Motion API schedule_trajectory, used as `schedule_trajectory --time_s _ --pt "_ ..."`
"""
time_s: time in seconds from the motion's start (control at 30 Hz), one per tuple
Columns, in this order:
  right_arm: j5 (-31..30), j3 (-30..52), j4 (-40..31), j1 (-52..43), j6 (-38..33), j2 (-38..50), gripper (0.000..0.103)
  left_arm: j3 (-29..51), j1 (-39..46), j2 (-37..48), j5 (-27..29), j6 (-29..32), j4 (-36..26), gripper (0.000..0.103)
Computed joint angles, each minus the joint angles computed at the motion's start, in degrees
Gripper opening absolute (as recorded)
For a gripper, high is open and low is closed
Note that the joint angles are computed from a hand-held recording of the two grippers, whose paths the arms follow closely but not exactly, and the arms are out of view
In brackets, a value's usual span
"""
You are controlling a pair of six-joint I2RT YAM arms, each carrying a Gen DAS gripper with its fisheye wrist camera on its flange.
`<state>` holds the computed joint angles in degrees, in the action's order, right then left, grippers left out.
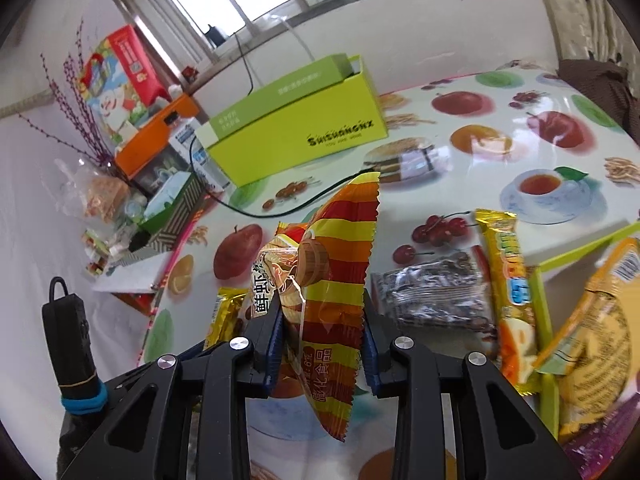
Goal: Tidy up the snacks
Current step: 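Lift the candy bar with the left gripper while the right carries the striped bag toward the tray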
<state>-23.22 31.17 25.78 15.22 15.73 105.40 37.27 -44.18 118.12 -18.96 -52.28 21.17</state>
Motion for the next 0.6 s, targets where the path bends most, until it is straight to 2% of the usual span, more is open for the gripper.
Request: schedule_trajectory --time_s 0.4,0.6 --pt "-1.48 -6.81 -1.24 -5.63 -0.73 -9.77 0.031 1.43 -4.67 -2.93 -2.52 -0.44 -3.11 0.024" --pt "-3.87 -9.98 -4.32 -10.81 -2.15 -17.16 0.031 2.55 -7.48 -4.97 -3.58 -0.06 -4.58 0.024"
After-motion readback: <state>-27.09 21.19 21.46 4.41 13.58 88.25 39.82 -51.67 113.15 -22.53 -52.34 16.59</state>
